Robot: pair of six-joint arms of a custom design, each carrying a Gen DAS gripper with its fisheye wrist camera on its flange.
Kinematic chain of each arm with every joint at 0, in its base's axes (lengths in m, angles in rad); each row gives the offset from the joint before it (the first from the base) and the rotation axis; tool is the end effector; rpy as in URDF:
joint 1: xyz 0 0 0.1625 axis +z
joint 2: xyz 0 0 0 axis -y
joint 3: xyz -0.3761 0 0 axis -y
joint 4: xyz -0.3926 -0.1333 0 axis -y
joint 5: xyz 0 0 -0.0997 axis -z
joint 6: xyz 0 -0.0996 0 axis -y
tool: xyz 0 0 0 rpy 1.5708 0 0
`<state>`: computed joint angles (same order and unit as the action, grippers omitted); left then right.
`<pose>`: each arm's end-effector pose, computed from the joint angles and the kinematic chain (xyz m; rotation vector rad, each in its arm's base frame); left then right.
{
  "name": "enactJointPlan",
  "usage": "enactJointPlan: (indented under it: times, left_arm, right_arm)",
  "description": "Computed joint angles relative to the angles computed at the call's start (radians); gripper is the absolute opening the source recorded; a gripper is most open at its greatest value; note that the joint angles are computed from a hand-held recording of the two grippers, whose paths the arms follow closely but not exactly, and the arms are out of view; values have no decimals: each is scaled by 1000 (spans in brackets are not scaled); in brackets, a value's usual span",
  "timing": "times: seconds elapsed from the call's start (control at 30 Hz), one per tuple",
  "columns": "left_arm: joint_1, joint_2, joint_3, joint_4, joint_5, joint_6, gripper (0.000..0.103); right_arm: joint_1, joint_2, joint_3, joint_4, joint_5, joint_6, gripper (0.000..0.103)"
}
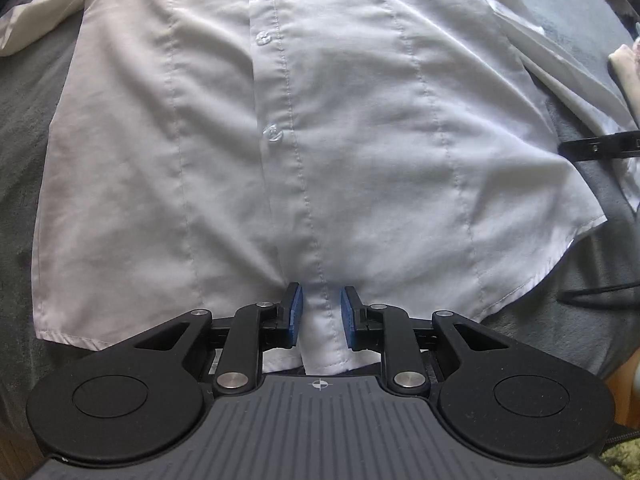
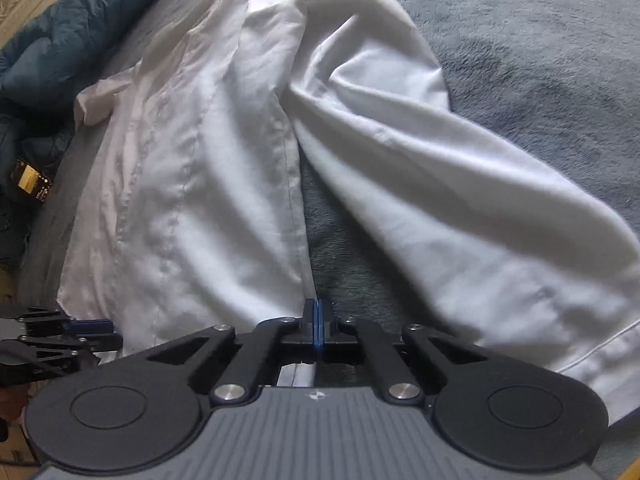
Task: Fold clothes
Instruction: 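Grasp the shirt's sleeve with the right gripper and lift it across the shirt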
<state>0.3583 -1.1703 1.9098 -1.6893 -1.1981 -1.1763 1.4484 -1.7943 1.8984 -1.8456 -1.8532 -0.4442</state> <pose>-0.3749 -0.3214 0.1108 0.1910 2.4276 -0.1395 0.0533 -0.4313 0.4111 0.4181 -2.7901 0.1197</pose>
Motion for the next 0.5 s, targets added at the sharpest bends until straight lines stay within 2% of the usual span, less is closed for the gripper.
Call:
enactJointPlan:
  times: [0.27, 0.3, 0.33, 0.4, 0.5]
  left_arm:
    - [10, -3, 0, 17, -8, 41, 22]
    - [10, -3, 0, 18, -9, 47, 22]
    - [11, -2, -1, 20, -10, 52, 22]
    - [12, -3, 2, 19, -11, 59, 22]
    - [14, -4, 5, 20, -14, 64, 22]
  right_arm:
    - [32, -7, 13, -63, -92, -48, 0]
    - [40, -14, 16, -84, -104, -62, 5]
    - [51, -24, 21, -110, -103, -99, 6]
    - [61, -45, 18, -103, -44, -197, 6]
    - [79, -48, 5, 3, 58, -333, 6]
